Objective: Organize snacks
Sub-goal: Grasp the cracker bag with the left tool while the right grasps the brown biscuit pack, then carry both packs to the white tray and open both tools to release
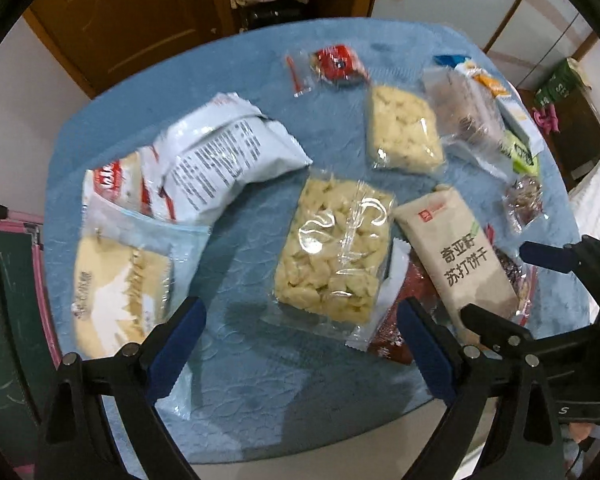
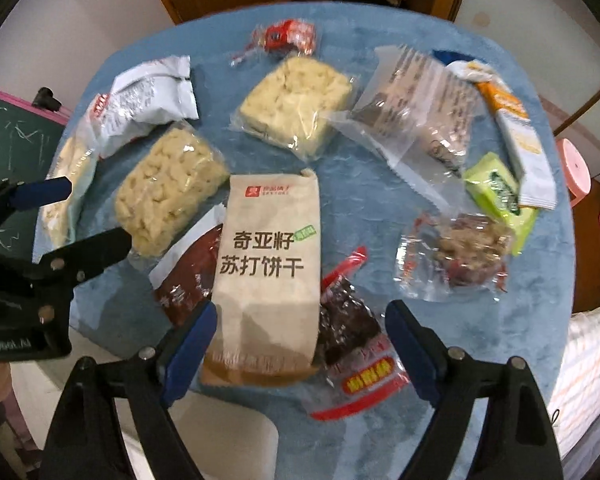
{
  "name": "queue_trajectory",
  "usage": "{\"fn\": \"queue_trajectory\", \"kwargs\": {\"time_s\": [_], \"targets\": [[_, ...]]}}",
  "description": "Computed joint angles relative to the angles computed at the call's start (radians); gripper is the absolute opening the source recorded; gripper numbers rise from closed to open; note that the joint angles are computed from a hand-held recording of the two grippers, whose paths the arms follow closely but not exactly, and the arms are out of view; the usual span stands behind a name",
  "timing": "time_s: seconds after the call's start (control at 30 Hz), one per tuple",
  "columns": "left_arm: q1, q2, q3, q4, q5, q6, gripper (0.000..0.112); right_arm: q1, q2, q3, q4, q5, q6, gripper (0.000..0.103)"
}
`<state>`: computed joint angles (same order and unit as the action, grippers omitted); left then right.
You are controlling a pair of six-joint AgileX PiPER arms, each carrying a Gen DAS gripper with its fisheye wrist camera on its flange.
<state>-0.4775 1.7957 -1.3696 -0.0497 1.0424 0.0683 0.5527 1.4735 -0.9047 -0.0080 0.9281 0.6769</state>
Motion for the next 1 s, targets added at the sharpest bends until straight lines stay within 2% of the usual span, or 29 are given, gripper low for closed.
{"fn": "queue_trajectory", "kwargs": {"time_s": [0.2,0.23,0.33,0.37,0.4,0.43,0.47,0.53,0.6,0.63,0.67,0.7,0.73,0.77,0.97,1.0], "targets": [[-0.013,0.063,-0.017,-0.018,-0.031,0.01,0.096,0.02,0.055,-0.009,-0.028,0.001,-0.01,0.085],[-0.008,0.077,-0.029,-0.018,-0.028,0.014,0.096,0.023,0.06,-0.007,-0.035,0.001,-0.006,0.078],[-0.024,0.132,-0.079,-0.014,-0.028,-0.011,0.096,0.008,0.047,0.007,-0.032,-0.006,-0.029,0.07],[-0.027,0.148,-0.091,-0.015,-0.029,-0.019,0.096,-0.01,0.024,0.023,-0.017,-0.016,-0.051,0.068],[-0.029,0.168,-0.106,-0.019,-0.029,-0.024,0.096,-0.032,-0.003,0.037,-0.008,-0.014,-0.075,0.06],[-0.037,0.178,-0.116,-0.022,-0.021,-0.035,0.096,-0.05,-0.025,0.046,0.002,-0.01,-0.094,0.057],[-0.04,0.193,-0.131,-0.027,-0.01,-0.044,0.096,-0.077,-0.047,0.054,0.027,-0.001,-0.128,0.056],[-0.04,0.232,-0.167,-0.033,0.009,-0.066,0.096,-0.117,-0.083,0.071,0.044,0.003,-0.163,0.044],[-0.038,0.27,-0.202,-0.038,0.032,-0.091,0.096,-0.159,-0.114,0.081,0.063,0.013,-0.202,0.039],[-0.035,0.291,-0.223,-0.049,0.048,-0.098,0.096,-0.186,-0.118,0.08,0.073,0.006,-0.23,0.03],[-0.027,0.31,-0.239,-0.07,0.058,-0.1,0.09,-0.212,-0.141,0.079,0.074,0.024,-0.252,0.028],[-0.018,0.32,-0.25,-0.089,0.06,-0.097,0.079,-0.226,-0.157,0.079,0.073,0.034,-0.261,0.017],[-0.008,0.32,-0.248,-0.113,0.048,-0.09,0.07,-0.242,-0.17,0.079,0.077,0.047,-0.276,0.017],[0.0,0.315,-0.237,-0.122,0.037,-0.085,0.066,-0.263,-0.183,0.079,0.09,0.059,-0.297,0.017],[0.006,0.241,-0.176,-0.114,-0.021,-0.114,0.065,-0.336,-0.314,0.112,0.141,0.127,-0.348,0.013],[0.014,0.214,-0.178,-0.118,-0.009,-0.108,0.065,-0.334,-0.332,0.103,0.135,0.142,-0.335,0.013]]}}
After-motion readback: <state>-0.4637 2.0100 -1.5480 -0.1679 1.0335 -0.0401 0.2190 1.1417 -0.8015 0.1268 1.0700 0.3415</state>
